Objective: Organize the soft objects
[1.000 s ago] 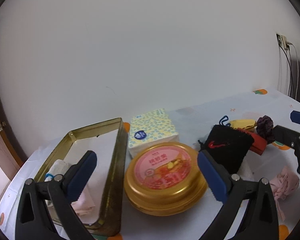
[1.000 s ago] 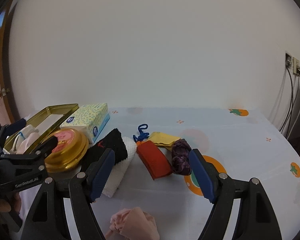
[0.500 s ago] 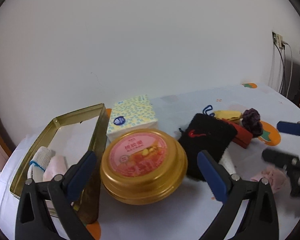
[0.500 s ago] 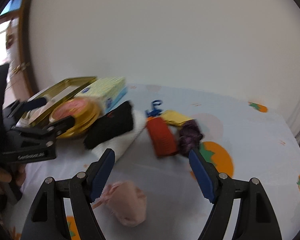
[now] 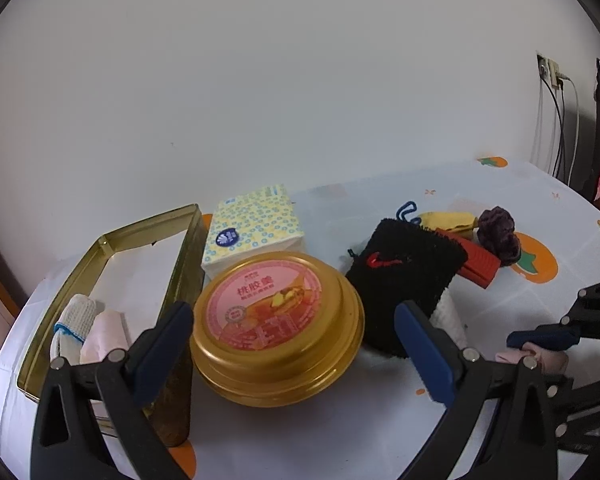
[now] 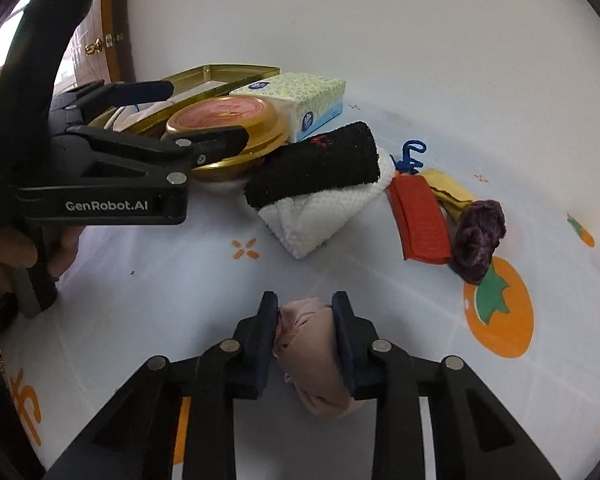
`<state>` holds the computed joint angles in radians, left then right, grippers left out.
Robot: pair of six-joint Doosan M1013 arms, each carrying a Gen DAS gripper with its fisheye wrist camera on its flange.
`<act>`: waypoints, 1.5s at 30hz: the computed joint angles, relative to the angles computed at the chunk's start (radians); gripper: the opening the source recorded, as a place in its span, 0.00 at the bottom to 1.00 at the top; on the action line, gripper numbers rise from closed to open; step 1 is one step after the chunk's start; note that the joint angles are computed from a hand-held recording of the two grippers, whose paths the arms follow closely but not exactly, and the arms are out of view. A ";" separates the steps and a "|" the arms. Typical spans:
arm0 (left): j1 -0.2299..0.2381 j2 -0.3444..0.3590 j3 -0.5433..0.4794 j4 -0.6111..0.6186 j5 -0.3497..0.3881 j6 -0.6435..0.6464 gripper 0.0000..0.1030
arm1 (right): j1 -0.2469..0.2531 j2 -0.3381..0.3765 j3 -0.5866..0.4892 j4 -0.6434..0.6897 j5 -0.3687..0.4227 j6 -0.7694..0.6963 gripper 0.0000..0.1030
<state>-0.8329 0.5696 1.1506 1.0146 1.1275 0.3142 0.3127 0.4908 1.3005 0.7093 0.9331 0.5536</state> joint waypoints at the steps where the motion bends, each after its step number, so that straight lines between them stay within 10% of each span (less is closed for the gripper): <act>1: 0.000 0.000 0.000 -0.001 -0.001 0.002 0.99 | -0.001 -0.002 0.003 0.009 0.001 -0.007 0.23; 9: -0.001 -0.014 0.025 0.039 -0.063 -0.028 0.99 | -0.056 -0.011 0.027 0.244 -0.027 -0.023 0.20; 15: 0.002 0.019 -0.039 0.029 -0.141 0.093 0.99 | -0.065 -0.052 0.100 0.410 -0.268 -0.043 0.20; 19: 0.009 0.112 -0.190 -0.039 -0.077 0.274 0.96 | -0.070 -0.052 0.102 0.417 -0.295 0.020 0.20; 23: 0.021 0.212 -0.353 -0.091 0.055 0.392 0.78 | -0.081 -0.040 0.089 0.426 -0.305 0.084 0.20; 28: 0.047 0.233 -0.403 -0.237 0.048 0.479 0.28 | -0.091 -0.036 0.085 0.448 -0.303 0.098 0.20; 32: 0.061 0.180 -0.319 -0.274 -0.072 0.421 0.20 | -0.086 -0.058 0.116 0.462 -0.337 0.057 0.20; 41: 0.106 -0.050 0.047 -0.107 -0.685 0.010 0.20 | -0.085 -0.071 0.136 0.471 -0.381 0.054 0.20; 45: 0.101 -0.074 0.089 0.072 -0.710 -0.173 0.20 | -0.083 -0.082 0.155 0.521 -0.433 0.002 0.20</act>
